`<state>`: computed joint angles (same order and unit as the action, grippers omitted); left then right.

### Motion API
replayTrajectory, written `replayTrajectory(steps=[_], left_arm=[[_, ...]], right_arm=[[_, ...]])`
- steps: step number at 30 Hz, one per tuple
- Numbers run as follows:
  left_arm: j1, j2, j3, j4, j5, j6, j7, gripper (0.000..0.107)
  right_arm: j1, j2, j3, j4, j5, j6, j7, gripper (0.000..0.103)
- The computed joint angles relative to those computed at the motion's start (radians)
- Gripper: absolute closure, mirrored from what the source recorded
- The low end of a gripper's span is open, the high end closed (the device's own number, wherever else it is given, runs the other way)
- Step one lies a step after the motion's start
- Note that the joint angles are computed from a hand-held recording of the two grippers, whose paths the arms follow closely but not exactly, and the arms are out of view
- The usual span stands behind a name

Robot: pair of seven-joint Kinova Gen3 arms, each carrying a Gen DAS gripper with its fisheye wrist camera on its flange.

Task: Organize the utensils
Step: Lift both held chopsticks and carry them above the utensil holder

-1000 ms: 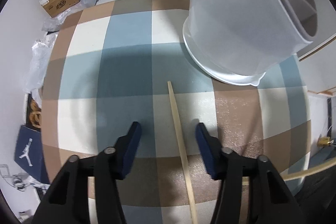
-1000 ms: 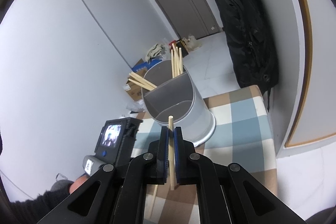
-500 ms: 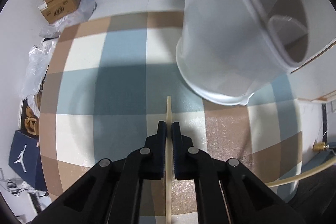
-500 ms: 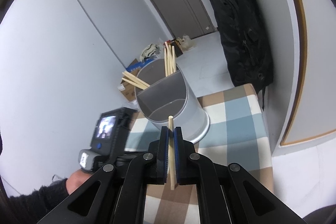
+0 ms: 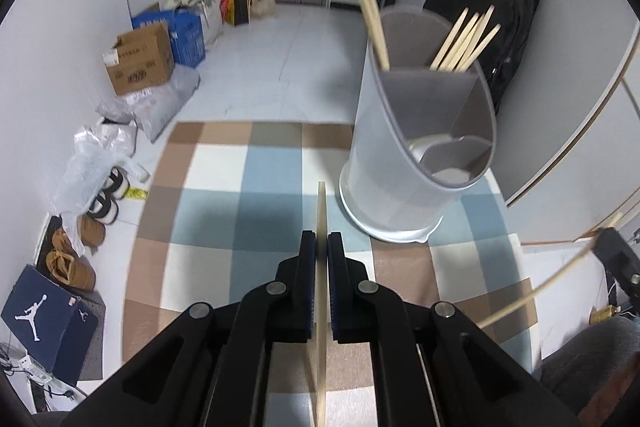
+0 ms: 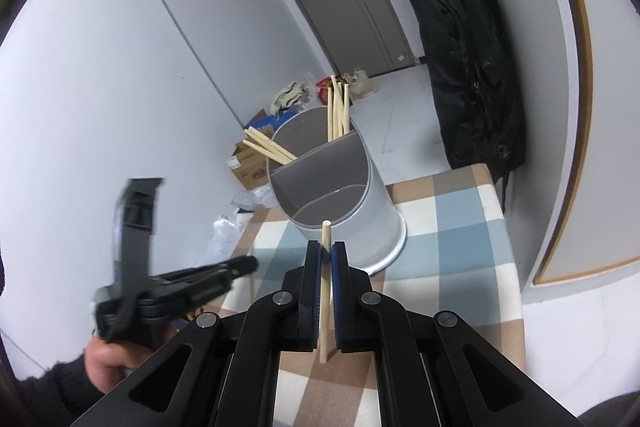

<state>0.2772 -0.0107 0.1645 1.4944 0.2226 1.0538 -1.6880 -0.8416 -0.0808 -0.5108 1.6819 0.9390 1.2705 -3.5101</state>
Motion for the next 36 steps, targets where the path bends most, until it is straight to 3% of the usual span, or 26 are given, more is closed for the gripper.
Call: replayTrajectory(steps=[12,17,36], left_arm=[[-0.038,-0.073,-0.041,0.046,0.111,-0.107,-0.145,0.106],[-0.044,-0.097,-0.063,0.038,0.166,-0.090,-0.194,0.106],[-0.058,-0.094,-0.069,-0.065,0.205,-0.035,-0.209,0.106]], right_arm=[[-0.061,0.028,-0.010,-0.031,0.068,0.061,0.021,0.099],[-0.095,0.053,-0.006,-0.058,0.100,0.094,0.042,0.099],[-0.137,0.063,0.039,-0.140,0.141,0.112,0.121,0.099]])
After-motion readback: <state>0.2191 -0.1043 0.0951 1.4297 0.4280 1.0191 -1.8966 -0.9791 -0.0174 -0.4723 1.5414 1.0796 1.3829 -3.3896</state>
